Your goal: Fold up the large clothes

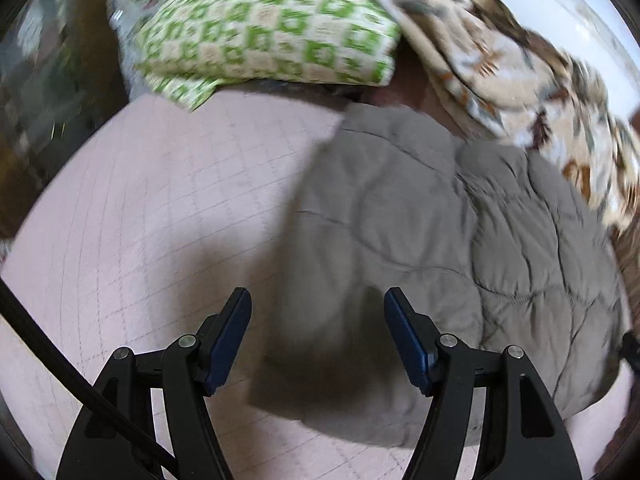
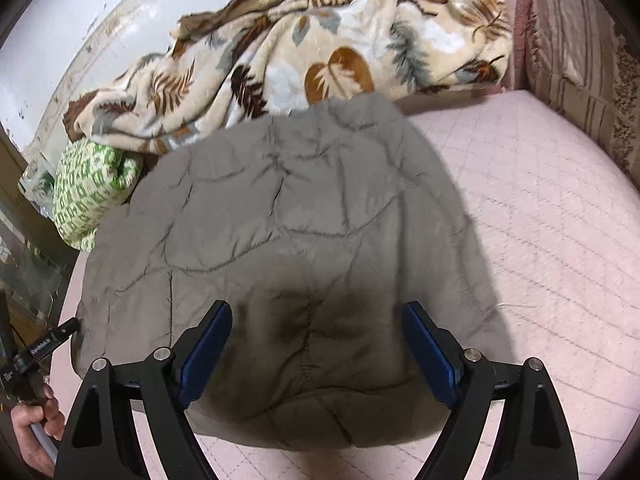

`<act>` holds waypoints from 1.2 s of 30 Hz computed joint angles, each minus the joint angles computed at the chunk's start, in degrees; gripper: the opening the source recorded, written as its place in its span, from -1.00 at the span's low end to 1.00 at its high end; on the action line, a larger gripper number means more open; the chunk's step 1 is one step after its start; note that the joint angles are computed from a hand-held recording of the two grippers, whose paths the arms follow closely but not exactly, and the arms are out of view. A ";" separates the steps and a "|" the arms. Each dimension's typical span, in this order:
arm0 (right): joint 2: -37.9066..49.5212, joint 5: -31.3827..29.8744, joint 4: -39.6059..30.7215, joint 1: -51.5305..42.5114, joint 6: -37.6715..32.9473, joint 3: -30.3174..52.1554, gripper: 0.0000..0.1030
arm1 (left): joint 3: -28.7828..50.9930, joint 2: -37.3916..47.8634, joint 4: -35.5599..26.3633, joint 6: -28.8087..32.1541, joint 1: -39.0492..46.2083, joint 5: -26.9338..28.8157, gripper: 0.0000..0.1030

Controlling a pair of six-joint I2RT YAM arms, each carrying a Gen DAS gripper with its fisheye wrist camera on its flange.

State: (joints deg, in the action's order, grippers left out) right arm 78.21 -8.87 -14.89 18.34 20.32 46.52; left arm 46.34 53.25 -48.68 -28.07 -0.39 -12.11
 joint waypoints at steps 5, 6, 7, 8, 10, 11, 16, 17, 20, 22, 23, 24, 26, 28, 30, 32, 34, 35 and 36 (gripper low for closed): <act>-5.29 -3.47 -2.24 -5.84 0.53 -2.05 0.74 | -1.86 -4.12 -3.54 8.40 18.98 16.82 0.32; -6.14 -4.52 -2.80 -7.23 0.78 -2.51 0.74 | -2.36 -4.54 -4.09 10.09 22.63 20.41 0.32; -7.01 -5.73 -3.57 -8.70 0.93 -2.96 0.74 | -2.57 -4.58 -4.80 11.57 25.56 23.23 0.32; -8.30 -7.16 -4.31 -10.43 1.17 -3.73 0.74 | -2.70 -4.40 -5.28 12.59 27.55 25.14 0.32; -10.73 -9.89 -5.21 -14.14 1.99 -5.59 0.74 | -3.30 -4.24 -6.69 14.87 32.30 29.59 0.32; -11.87 -11.96 -5.91 -16.62 2.14 -6.65 0.74 | -3.72 -4.09 -6.98 15.44 33.77 31.57 0.32; -13.87 -21.82 -8.15 -28.01 -0.56 -11.22 0.75 | -6.01 -2.50 -6.04 17.07 36.80 40.15 0.32; -13.34 -24.93 -7.65 -30.56 -0.40 -12.19 0.75 | -6.48 -2.32 -5.32 16.47 36.89 40.94 0.32; -9.68 -33.02 -4.00 -35.60 1.05 -14.12 0.75 | -7.37 -1.59 -3.32 15.18 36.54 42.60 0.32; -7.01 -34.42 -1.91 -36.38 2.17 -14.78 0.75 | -7.85 -0.80 -1.87 14.16 35.35 42.55 0.32; -5.92 -35.17 -0.83 -36.51 2.89 -15.14 0.75 | -8.26 -0.11 -0.77 13.52 34.05 42.34 0.32; -4.46 -36.26 0.72 -36.46 4.04 -15.35 0.75 | -8.61 0.43 -0.06 13.38 33.48 42.45 0.33; -1.53 -38.12 3.80 -36.01 6.39 -15.68 0.75 | -9.20 1.44 1.54 12.99 32.87 42.40 0.40; 0.67 -38.92 6.88 -35.22 8.03 -16.11 0.75 | -9.97 2.28 3.76 12.19 32.82 42.74 0.43; 2.92 -39.19 10.92 -34.25 10.44 -16.86 0.75 | -10.59 3.92 6.23 12.41 32.74 43.37 0.48; 5.91 -40.11 14.82 -33.48 12.75 -17.27 0.75 | -11.04 5.87 8.55 12.58 32.93 43.99 0.56; 8.27 -40.58 17.95 -32.44 14.62 -17.27 0.76 | -11.43 8.35 10.32 13.10 34.18 46.09 0.62; 8.71 -40.53 19.55 -32.19 15.22 -17.39 0.76 | -11.55 9.17 10.88 13.35 34.80 47.03 0.63; 8.93 -40.39 20.64 -31.93 15.72 -17.45 0.79 | -11.65 10.14 12.01 13.44 35.25 47.98 0.65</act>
